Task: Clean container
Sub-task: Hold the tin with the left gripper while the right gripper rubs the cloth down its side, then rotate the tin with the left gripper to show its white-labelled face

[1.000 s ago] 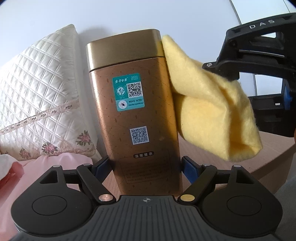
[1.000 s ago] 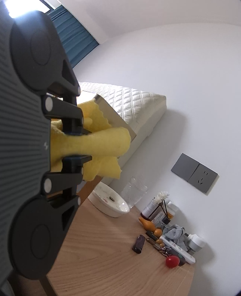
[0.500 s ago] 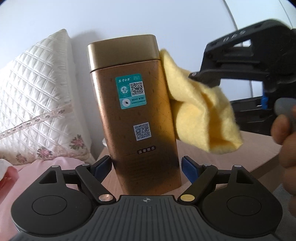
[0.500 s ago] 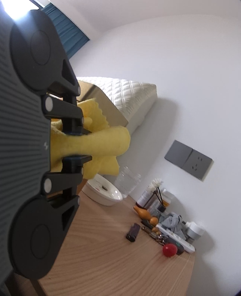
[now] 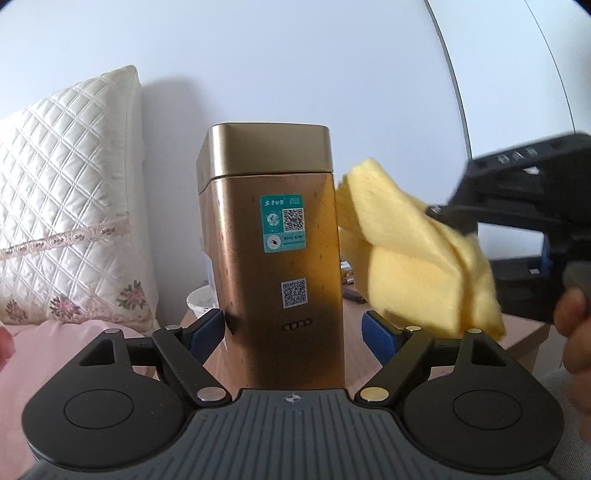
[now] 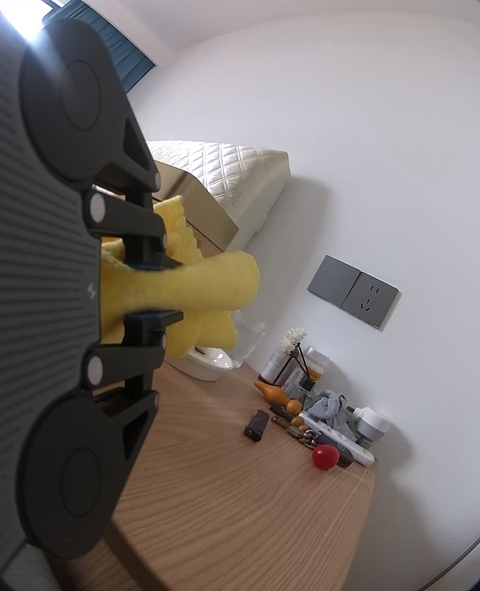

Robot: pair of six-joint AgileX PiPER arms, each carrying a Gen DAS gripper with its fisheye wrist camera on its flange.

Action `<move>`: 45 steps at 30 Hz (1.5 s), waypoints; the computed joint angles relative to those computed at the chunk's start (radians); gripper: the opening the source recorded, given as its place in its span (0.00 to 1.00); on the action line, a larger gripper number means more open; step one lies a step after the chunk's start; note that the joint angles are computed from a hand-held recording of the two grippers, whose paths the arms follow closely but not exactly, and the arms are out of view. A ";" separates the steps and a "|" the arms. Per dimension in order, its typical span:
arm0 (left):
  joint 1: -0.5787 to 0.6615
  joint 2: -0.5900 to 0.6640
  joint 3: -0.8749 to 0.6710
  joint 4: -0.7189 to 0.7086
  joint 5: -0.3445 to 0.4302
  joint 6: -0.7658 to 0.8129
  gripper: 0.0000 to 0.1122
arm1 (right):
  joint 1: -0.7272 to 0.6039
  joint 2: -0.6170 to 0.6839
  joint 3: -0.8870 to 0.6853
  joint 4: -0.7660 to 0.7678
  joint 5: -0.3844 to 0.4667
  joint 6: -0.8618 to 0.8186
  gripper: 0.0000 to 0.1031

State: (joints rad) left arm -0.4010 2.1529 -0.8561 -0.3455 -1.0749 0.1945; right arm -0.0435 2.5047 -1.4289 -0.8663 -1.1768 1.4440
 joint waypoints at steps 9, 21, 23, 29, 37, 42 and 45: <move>0.006 0.009 0.019 0.059 -0.016 -0.021 0.75 | -0.023 0.014 -0.022 0.001 -0.001 0.030 0.21; 0.072 -0.058 0.078 0.306 0.012 -0.097 0.78 | -0.067 0.030 -0.035 0.027 0.000 0.042 0.22; 0.134 -0.075 0.112 0.414 -0.006 -0.137 0.81 | -0.071 0.037 -0.042 0.023 -0.001 0.057 0.22; 0.387 -0.115 0.069 0.882 0.057 -0.392 0.85 | -0.074 0.047 -0.045 0.010 -0.009 0.090 0.22; 0.594 -0.021 -0.158 1.286 0.068 -0.684 0.91 | -0.065 0.033 -0.022 -0.013 0.004 0.083 0.22; 0.627 0.080 -0.351 1.506 0.088 -0.891 0.92 | -0.063 0.034 -0.022 -0.022 -0.003 0.075 0.22; 0.630 0.107 -0.362 1.556 0.060 -0.924 0.92 | -0.065 0.057 -0.049 -0.055 -0.028 0.132 0.22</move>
State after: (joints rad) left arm 0.2285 2.2595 -1.2180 1.2104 -1.0145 -0.7294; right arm -0.1090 2.5614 -1.4777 -0.9217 -1.2051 1.5760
